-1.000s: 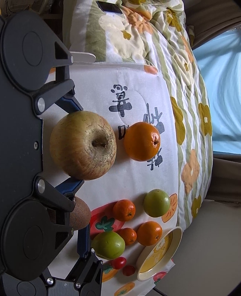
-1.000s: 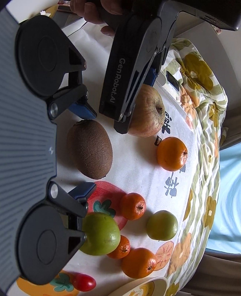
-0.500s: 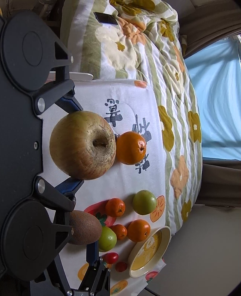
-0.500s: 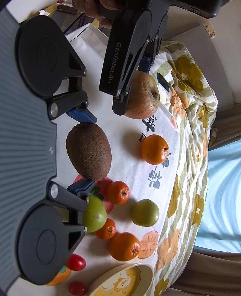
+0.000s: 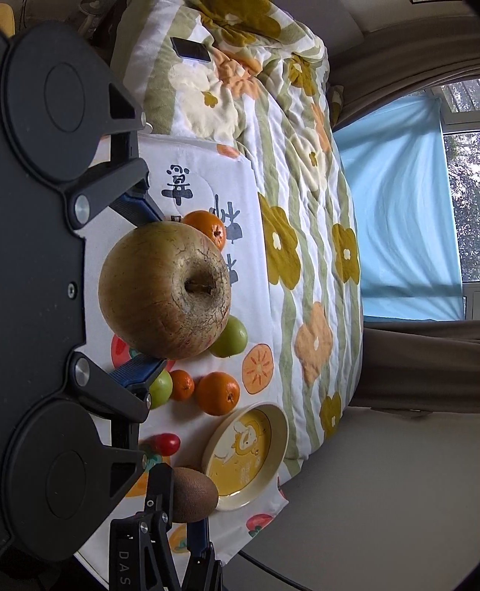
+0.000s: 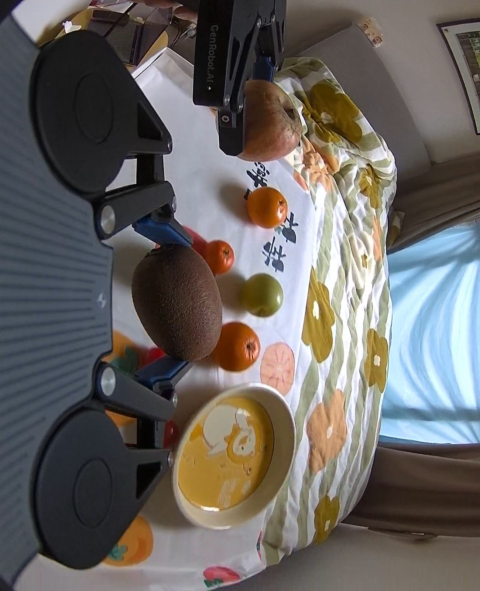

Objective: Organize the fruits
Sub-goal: 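Carry the pale apple and kiwi over the cream bowl with both tools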

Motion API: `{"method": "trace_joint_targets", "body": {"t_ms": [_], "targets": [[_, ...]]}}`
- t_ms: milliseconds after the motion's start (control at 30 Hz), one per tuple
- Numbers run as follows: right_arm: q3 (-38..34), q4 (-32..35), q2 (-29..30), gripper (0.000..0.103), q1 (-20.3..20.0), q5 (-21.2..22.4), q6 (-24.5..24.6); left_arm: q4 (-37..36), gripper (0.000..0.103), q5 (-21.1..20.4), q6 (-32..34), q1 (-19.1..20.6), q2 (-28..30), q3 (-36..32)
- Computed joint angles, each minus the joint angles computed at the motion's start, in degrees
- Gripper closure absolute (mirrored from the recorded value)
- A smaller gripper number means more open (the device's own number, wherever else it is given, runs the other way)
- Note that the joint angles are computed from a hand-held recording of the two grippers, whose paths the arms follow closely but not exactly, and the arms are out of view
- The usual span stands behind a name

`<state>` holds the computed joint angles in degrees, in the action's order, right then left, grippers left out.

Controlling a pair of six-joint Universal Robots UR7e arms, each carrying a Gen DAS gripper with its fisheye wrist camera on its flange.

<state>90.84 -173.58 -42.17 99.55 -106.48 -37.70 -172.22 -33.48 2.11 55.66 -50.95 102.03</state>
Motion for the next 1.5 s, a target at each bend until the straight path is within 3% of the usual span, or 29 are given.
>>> {"method": "trace_joint_targets", "body": {"t_ms": [367, 533, 700, 1167, 1500], "targets": [[-7.45, 5.56, -4.05, 0.025, -5.87, 0.67, -4.77, 2.50, 0.025, 1.07, -5.80, -3.51, 11.94, -12.01], [-14.68, 9.36, -2.03, 0.025, -8.06, 2.22, -7.54, 4.00, 0.025, 0.37, -5.65, -3.22, 18.95, -21.09], [-23.58, 12.86, 2.38, 0.025, -9.51, 2.81, -9.61, 4.81, 0.025, -1.68, -1.57, -1.64, 26.21, -31.74], [-44.54, 21.11, 15.79, 0.025, -10.56, 0.75, -5.19, 18.68, 0.025, -6.34, 8.80, 4.01, 43.05, -61.69], [-52.81, 26.08, 20.76, 0.025, -10.55, -1.56, -2.57, 31.05, 0.025, -8.20, 12.77, 5.90, 50.80, -77.98]]}}
